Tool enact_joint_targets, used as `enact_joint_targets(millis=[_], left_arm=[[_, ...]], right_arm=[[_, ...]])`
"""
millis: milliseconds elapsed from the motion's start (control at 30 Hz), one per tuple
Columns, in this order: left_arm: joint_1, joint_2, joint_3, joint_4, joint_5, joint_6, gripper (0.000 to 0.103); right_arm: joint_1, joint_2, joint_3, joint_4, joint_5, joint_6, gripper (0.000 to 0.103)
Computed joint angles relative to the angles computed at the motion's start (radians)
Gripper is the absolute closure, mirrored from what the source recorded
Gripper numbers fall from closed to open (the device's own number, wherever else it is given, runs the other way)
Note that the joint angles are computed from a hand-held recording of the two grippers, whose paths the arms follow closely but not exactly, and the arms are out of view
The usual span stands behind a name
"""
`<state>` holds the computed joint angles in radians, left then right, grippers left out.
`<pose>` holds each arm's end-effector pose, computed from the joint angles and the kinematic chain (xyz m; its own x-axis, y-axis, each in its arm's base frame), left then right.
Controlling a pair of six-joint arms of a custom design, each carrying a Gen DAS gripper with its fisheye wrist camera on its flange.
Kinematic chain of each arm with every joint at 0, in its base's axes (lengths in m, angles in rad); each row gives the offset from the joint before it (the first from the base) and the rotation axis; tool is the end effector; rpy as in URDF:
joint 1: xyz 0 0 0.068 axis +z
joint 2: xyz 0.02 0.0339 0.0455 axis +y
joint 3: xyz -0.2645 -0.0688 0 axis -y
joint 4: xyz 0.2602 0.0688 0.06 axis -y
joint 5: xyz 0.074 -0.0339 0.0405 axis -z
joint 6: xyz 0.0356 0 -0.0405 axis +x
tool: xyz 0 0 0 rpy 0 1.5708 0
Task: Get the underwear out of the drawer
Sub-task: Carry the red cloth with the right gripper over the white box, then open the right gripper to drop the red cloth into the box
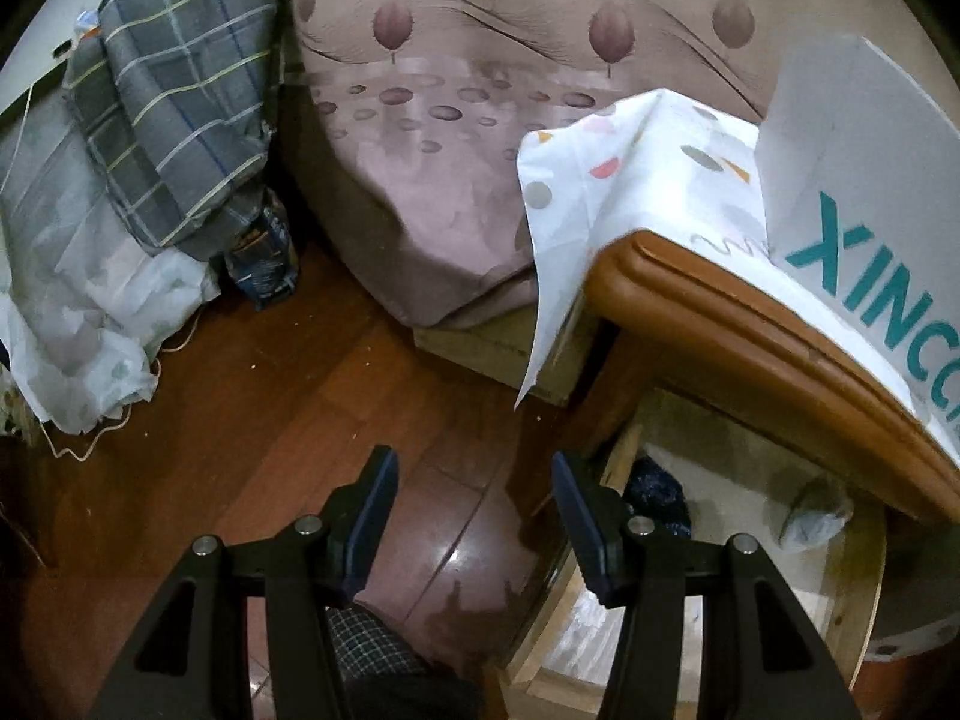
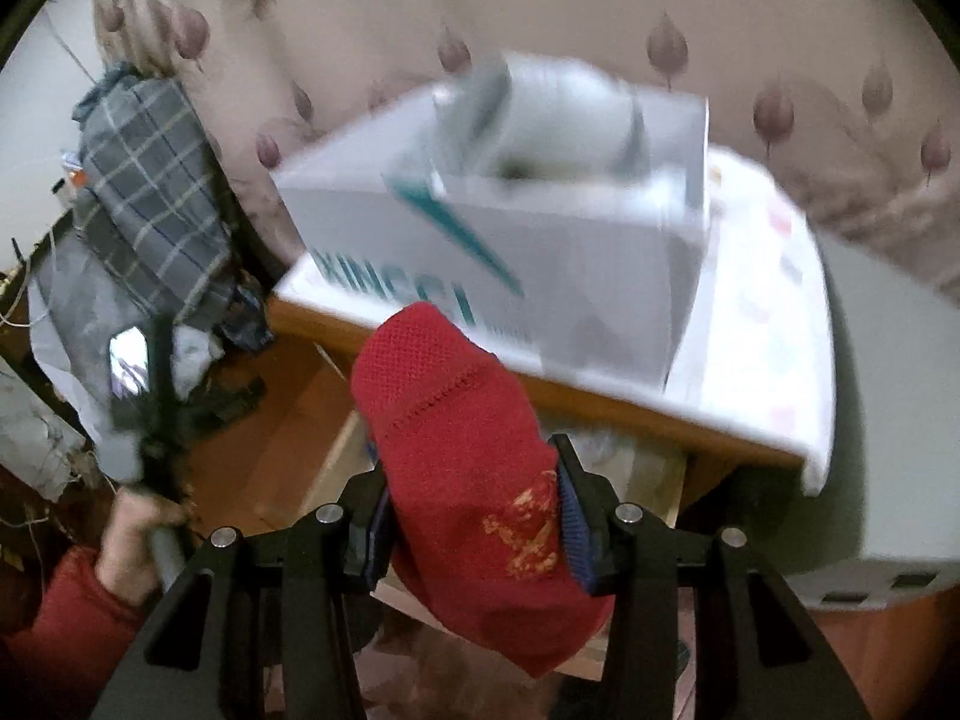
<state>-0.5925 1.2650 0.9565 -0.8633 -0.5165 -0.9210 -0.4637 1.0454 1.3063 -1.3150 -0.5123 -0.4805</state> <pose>0.2149 -0.1235 0.2472 -0.7224 -0.3483 -0.5974 -0.4111 0.9110 -0.0340 0.1645 -0.0627 0.3761 -0.7697 -0.0656 -0.6351 -0.2058 0.9671 0.1496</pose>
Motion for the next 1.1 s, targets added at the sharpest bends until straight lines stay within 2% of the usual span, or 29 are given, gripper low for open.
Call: enact_joint_targets(millis=[167,333,400,500,600,733,833,967,1100], left_arm=[[-0.006,-0.005,0.007,-0.025,-0.028,-0.033,0.048],[0.011,-0.004,0.008,-0.025,-0.027,-0.025,0.048],[0.032,-0.01,0.002,-0.014,-0.002,-0.018,0.048],[0.038,-0.022,-0.003,-0.011,0.004,-0.019,0.048],[0.044,-0.024,-0.004,-0.007,0.019,-0.018,0.048],[0.052,-0.015,-0.002,-0.003,0.05,-0.016,0.048],[0.042,-0.003,0.009,-0.004,0.042,-0.011,0.048],[0.039,0.022,0.02,0.005,0.05,0.006,0.048],[0.031,0.036,0.027,0.007,0.042,0.013,0.048]], right_arm=[[0.052,0.113,0.305,-0.071,-0.008,0.056,0.06],[0.203,0.257,0.541,-0.005,0.116,0.197,0.06],[0.24,0.314,0.597,0.0,0.159,0.214,0.06],[0.283,0.369,0.603,0.02,0.218,0.229,0.06],[0.291,0.386,0.541,0.047,0.247,0.215,0.06],[0.291,0.386,0.434,0.154,0.282,0.201,0.06],[0.301,0.421,0.432,0.197,0.312,0.209,0.06],[0.327,0.489,0.419,0.299,0.427,0.199,0.061],[0.332,0.547,0.439,0.311,0.451,0.199,0.06]])
